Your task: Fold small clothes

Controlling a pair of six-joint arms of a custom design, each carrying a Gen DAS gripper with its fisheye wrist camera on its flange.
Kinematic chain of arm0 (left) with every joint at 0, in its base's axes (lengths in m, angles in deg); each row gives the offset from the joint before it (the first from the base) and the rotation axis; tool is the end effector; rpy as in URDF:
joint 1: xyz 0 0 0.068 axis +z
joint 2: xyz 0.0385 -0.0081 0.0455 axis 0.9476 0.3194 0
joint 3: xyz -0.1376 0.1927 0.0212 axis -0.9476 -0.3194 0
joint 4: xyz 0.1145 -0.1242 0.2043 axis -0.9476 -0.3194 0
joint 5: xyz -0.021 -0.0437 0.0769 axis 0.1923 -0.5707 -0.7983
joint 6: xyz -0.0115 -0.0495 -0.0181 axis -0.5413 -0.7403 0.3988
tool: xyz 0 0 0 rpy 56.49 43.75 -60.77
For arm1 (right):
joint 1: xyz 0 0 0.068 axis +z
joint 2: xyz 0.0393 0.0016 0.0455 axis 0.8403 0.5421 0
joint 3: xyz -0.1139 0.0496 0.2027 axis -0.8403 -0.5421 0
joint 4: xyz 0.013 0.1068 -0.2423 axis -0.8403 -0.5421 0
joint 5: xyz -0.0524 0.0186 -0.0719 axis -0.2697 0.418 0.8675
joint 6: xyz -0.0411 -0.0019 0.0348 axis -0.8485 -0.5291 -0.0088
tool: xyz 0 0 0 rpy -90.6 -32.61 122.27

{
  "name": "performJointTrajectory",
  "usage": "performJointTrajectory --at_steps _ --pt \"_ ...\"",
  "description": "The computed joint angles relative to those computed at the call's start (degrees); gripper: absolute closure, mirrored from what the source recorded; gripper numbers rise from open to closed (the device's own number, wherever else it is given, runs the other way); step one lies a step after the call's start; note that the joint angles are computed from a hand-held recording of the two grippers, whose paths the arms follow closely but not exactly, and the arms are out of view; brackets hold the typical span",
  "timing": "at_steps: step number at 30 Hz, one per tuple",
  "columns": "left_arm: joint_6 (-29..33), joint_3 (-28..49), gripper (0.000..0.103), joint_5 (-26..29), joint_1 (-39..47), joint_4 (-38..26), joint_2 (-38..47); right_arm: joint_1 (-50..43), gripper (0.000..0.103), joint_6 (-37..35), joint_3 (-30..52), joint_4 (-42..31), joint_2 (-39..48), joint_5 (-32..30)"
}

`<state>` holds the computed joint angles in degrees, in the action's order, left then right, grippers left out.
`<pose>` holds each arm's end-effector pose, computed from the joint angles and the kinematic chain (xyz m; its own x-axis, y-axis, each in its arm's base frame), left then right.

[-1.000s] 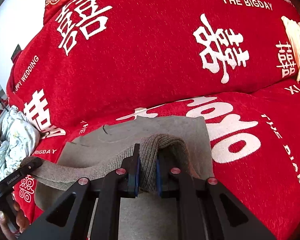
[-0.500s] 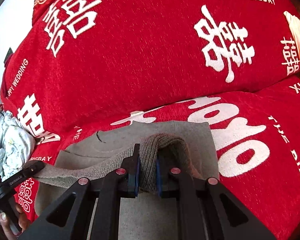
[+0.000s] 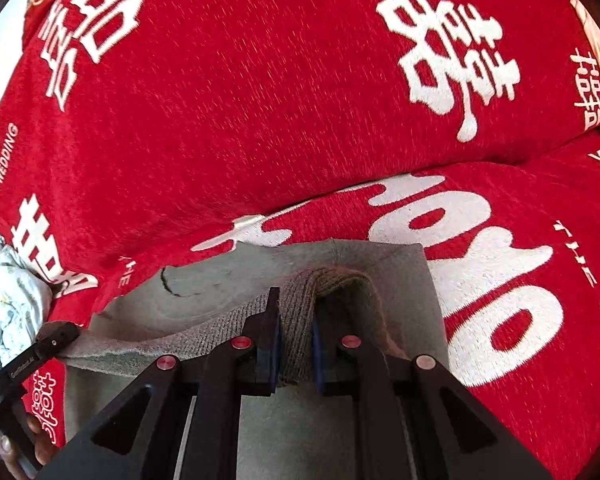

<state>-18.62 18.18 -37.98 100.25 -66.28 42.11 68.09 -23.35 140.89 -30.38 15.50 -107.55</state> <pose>0.1392 0.0693 0.3180 -0.6493 -0.4957 -0.5768 -0.4618 0.8595 -0.2190 0.2742 0.0644 0.3210 -0.8300 -0.0892 -0.5506 -0.2980 0.9053 0.3025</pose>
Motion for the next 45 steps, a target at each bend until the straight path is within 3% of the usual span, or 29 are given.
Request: performJointTrajectory --at_steps 16,18,19,20,22,27,29,31,32,37,42,45 --pt "2.09 -2.46 0.090 4.11 3.63 4.05 11.60 1.94 0.088 2.53 -0.30 3.73 7.14 2.42" --pt "2.48 -2.31 0.063 4.74 3.61 4.28 12.66 1.87 0.087 2.82 -0.15 3.73 7.74 2.22" --pt "2.85 -2.38 0.028 6.16 4.07 4.60 12.90 1.76 0.085 2.96 -0.04 3.67 8.02 1.93" --pt "2.61 -2.58 0.010 6.56 4.33 5.11 12.62 1.49 0.083 3.31 0.01 3.71 8.31 1.49" --pt "0.41 -3.85 0.010 5.31 4.15 7.29 10.32 0.89 0.072 3.83 -0.12 4.15 8.48 0.47" --pt "0.81 -2.76 0.010 4.69 3.64 6.51 11.12 0.82 0.067 2.92 0.40 3.99 8.74 0.36" --pt "1.00 -2.51 0.010 4.04 3.49 6.21 10.63 0.70 0.057 2.78 0.29 4.30 8.10 0.31" --pt "1.11 -1.92 0.010 3.34 3.49 5.60 10.54 0.50 0.032 3.03 -0.04 4.86 6.88 1.04" --pt "1.20 -1.77 0.010 3.26 3.52 5.39 10.42 0.36 0.029 3.31 -0.65 5.73 5.60 1.58" --pt "2.08 -1.16 0.010 1.55 3.17 4.56 8.44 0.92 0.029 1.81 0.11 5.18 3.52 2.41" --pt "1.62 -2.03 0.010 1.33 -0.51 5.93 7.55 7.31 0.028 -3.71 0.90 4.46 3.34 5.88" --pt "1.92 -3.47 0.010 -3.86 -5.51 8.59 8.84 11.85 0.028 -5.98 1.75 4.19 6.40 8.47"
